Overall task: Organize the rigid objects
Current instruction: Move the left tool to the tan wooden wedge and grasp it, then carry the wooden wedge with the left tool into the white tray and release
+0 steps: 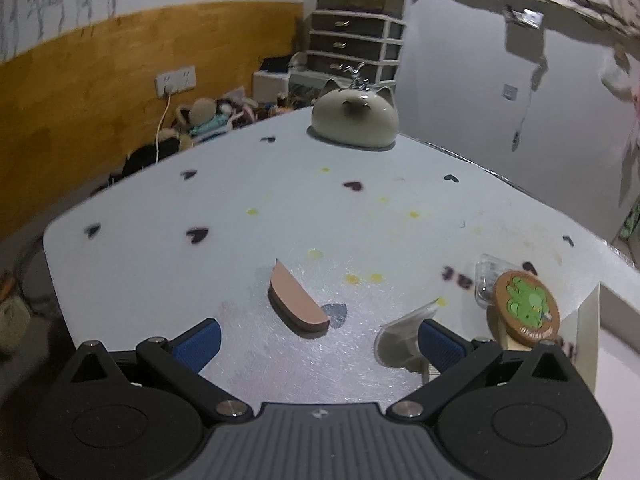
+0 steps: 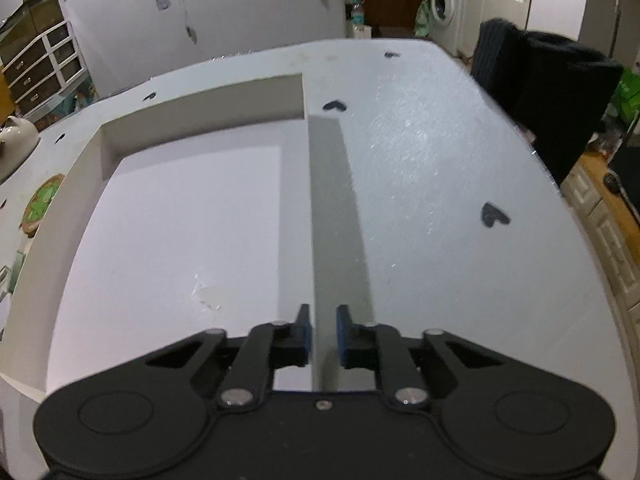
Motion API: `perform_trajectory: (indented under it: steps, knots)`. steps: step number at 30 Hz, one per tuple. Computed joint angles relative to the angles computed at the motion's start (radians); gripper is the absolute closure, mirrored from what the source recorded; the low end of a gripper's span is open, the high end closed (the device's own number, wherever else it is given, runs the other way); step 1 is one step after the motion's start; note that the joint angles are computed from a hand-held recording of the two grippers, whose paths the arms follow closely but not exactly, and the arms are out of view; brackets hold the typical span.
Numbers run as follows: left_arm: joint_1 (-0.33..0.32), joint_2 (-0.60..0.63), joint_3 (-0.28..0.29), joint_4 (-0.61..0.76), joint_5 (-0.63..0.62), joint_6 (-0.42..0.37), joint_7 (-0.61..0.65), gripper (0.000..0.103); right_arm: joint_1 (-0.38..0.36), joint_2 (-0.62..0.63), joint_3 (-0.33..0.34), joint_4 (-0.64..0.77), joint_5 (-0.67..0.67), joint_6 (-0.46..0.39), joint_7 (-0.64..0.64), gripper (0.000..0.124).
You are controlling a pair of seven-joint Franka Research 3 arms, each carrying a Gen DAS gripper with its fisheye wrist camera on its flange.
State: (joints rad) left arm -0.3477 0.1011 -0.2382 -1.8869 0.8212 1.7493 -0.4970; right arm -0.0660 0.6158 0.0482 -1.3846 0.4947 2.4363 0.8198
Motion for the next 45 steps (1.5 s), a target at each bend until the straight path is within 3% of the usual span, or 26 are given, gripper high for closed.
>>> perform_trajectory:
  steps: [5,9,12,19,22,30,34,39,45]
  knots:
    - [0.021,0.003,0.013,0.000,-0.039,0.029,0.020,0.000,0.026,-0.004,-0.019,-0.017,-0.045,0.026,0.027,0.120]
    - [0.049,-0.008,0.026,-0.046,-0.042,0.124,0.036,0.000,0.026,-0.013,-0.018,-0.027,-0.054,0.030,0.034,0.120]
    - [0.064,0.005,0.033,-0.056,-0.051,0.148,0.052,0.001,0.027,-0.011,-0.019,-0.024,-0.059,0.032,0.045,0.120]
    - [0.105,-0.023,0.055,-0.141,-0.057,0.238,-0.083,0.025,0.024,-0.007,-0.017,-0.017,-0.061,0.031,0.056,0.119]
    - [0.122,-0.027,0.060,-0.154,-0.048,0.247,-0.112,0.030,0.034,-0.012,-0.023,-0.027,-0.073,0.045,0.069,0.119]
    - [0.154,0.012,0.070,-0.123,-0.111,0.255,-0.052,0.055,0.037,-0.007,-0.027,-0.018,-0.088,0.039,0.097,0.118]
    - [0.151,0.017,0.073,-0.117,-0.111,0.233,-0.036,0.073,0.040,-0.011,-0.028,-0.027,-0.094,0.049,0.107,0.118]
    - [0.158,-0.018,0.074,-0.165,-0.090,0.282,-0.043,0.076,0.043,-0.012,-0.029,-0.028,-0.104,0.051,0.114,0.117]
    - [0.153,-0.054,0.058,-0.181,-0.039,0.287,-0.050,0.076,0.042,-0.013,-0.028,-0.029,-0.107,0.051,0.112,0.117]
